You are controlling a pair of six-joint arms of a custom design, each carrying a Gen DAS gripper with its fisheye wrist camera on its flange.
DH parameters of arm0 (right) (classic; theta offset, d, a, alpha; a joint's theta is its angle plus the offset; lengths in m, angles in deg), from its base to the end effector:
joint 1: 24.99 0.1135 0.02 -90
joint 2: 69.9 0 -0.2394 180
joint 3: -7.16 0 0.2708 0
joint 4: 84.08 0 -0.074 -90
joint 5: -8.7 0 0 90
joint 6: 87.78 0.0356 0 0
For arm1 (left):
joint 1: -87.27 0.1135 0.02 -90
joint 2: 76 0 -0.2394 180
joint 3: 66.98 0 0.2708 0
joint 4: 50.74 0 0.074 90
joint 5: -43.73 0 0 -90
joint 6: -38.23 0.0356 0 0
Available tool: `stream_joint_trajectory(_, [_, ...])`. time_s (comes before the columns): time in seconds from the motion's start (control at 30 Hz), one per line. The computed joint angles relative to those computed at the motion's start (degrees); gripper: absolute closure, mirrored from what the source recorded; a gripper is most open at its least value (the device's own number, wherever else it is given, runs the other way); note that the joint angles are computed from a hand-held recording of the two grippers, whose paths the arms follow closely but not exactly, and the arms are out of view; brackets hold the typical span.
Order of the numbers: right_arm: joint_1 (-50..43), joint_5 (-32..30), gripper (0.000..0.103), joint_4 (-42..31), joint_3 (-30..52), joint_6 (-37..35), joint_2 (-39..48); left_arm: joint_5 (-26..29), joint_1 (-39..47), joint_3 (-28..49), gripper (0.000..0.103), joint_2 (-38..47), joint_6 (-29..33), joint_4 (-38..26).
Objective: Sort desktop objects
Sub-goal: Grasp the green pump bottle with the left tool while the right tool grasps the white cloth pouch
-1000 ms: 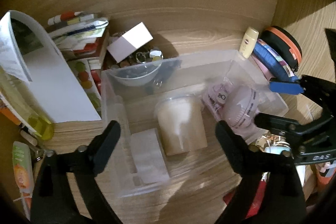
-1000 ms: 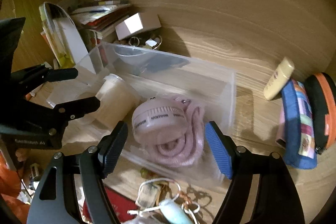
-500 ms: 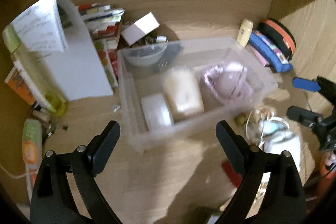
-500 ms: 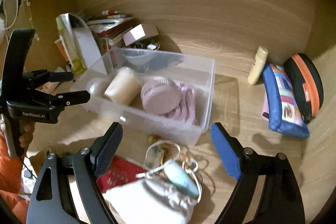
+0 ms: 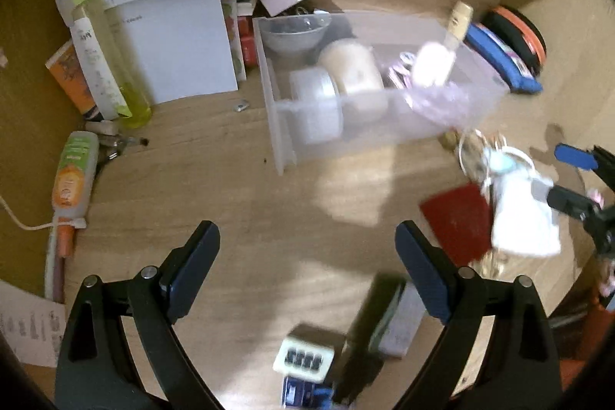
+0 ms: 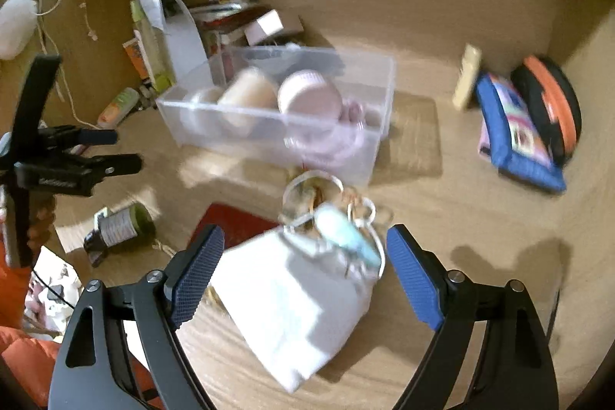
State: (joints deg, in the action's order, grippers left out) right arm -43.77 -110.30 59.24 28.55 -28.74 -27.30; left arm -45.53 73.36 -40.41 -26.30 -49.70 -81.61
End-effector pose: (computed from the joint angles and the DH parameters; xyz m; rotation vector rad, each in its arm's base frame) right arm 0.1496 -0.0326 0.0885 -0.4353 2.3841 0.2746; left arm 0.1733 -0.0434 0.1010 0.3550 2.4909 -0.1005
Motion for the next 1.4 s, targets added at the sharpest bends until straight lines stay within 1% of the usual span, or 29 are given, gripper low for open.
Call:
stream_joint_trajectory(0.03, [-0.6, -0.2, 0.018, 0.1, -0.6, -0.1, 0.3, -0.2, -0.4, -0.9, 0.01, -2.7, 0.2, -1.4])
stream_joint_trajectory(0.07, [-1.1, -0.3, 0.018, 0.4, -1.1, 0.1, 1.0, -0.6, -1.2, -2.5, 0.01, -7.5, 0.5, -3.9])
stream_joint_trajectory(0.13, [-1.9, -0.4, 0.018, 0.6, -2.1, 1.2, 1.1, 0.2, -1.7, -4.1, 0.01, -12.8, 0.6, -7.1])
stream_joint_trajectory(0.2, [-3.7, -2.0, 0.018, 1.2, -3.1, 1.9, 1.8, 1.2, -2.6, -5.7, 0.01, -16.4, 0.2, -9.5])
stream_joint_trajectory(0.3, [-6.3, -4.4, 0.018, 2.1, -3.9, 2.5, 3.9, -1.8, -7.2, -8.1, 0.01, -19.1, -1.4, -10.6])
stream_joint_trajectory(0.4, [-6.7, -4.6, 0.018, 5.0, -4.1, 3.3, 7.9, -4.4, -11.1, -9.4, 0.01, -18.0, -2.3, -8.7])
stream_joint_trajectory(0.5, [-2.3, -1.3, 0.018, 10.2, -3.9, 5.0, 12.9, -6.1, -13.5, -9.7, 0.01, -13.2, -3.2, -4.1])
stream_joint_trajectory(0.6, [1.6, 1.6, 0.018, 15.8, -4.4, 8.1, 16.5, -4.6, -12.3, -9.6, 0.01, -7.5, -2.7, 0.9])
stream_joint_trajectory(0.67, [3.0, 2.6, 0.017, 18.4, -5.3, 9.6, 16.3, -3.2, -11.2, -9.5, 0.012, -4.9, -2.1, 3.3])
stream_joint_trajectory(0.7, [3.4, 2.7, 0.019, 19.4, -5.6, 10.1, 16.2, -2.5, -10.7, -9.5, 0.02, -4.1, -1.8, 4.0])
stream_joint_trajectory(0.73, [3.2, 2.5, 0.025, 20.6, -6.0, 10.4, 16.3, -2.4, -10.8, -9.4, 0.031, -3.4, -1.7, 4.3])
stream_joint_trajectory(0.77, [2.6, 2.1, 0.029, 21.7, -6.0, 10.5, 17.0, -2.1, -10.6, -9.2, 0.036, -2.5, -1.4, 4.7])
stream_joint_trajectory(0.8, [1.6, 1.1, 0.033, 21.6, -5.4, 9.9, 18.1, -1.8, -10.6, -9.1, 0.044, -1.7, -1.3, 5.1])
stream_joint_trajectory(0.83, [-0.1, -0.8, 0.039, 21.0, -4.7, 9.1, 18.9, -1.7, -10.8, -9.2, 0.052, -1.3, -1.3, 5.4])
stream_joint_trajectory(0.9, [-2.9, -3.8, 0.045, 19.4, -3.0, 7.1, 21.1, -1.5, -10.8, -8.9, 0.06, -0.2, -0.7, 6.0])
stream_joint_trajectory(0.97, [-5.1, -6.1, 0.051, 17.4, -1.6, 5.4, 22.2, -1.2, -10.6, -8.7, 0.061, 0.2, -0.5, 6.5])
stream_joint_trajectory(1.0, [-5.2, -6.2, 0.056, 16.7, -1.5, 5.4, 21.6, -1.0, -10.4, -8.5, 0.061, 0.0, -0.5, 6.7])
stream_joint_trajectory(1.13, [-6.9, -8.4, 0.061, 12.4, -1.1, 3.4, 18.6, 0.9, -8.6, -7.3, 0.062, -1.4, 0.2, 6.2])
stream_joint_trajectory(1.23, [-8.9, -10.7, 0.062, 9.2, -0.5, 1.4, 16.9, 2.1, -6.9, -5.7, 0.062, -0.8, 0.4, 6.5])
stream_joint_trajectory(1.27, [-9.3, -11.0, 0.065, 7.8, -0.6, 1.0, 15.2, 2.7, -6.3, -5.2, 0.062, -0.3, 0.5, 6.7])
stream_joint_trajectory(1.4, [-11.5, -12.9, 0.065, 1.7, -0.2, -0.8, 9.2, 5.1, -4.2, -3.5, 0.062, 1.4, -0.2, 7.8])
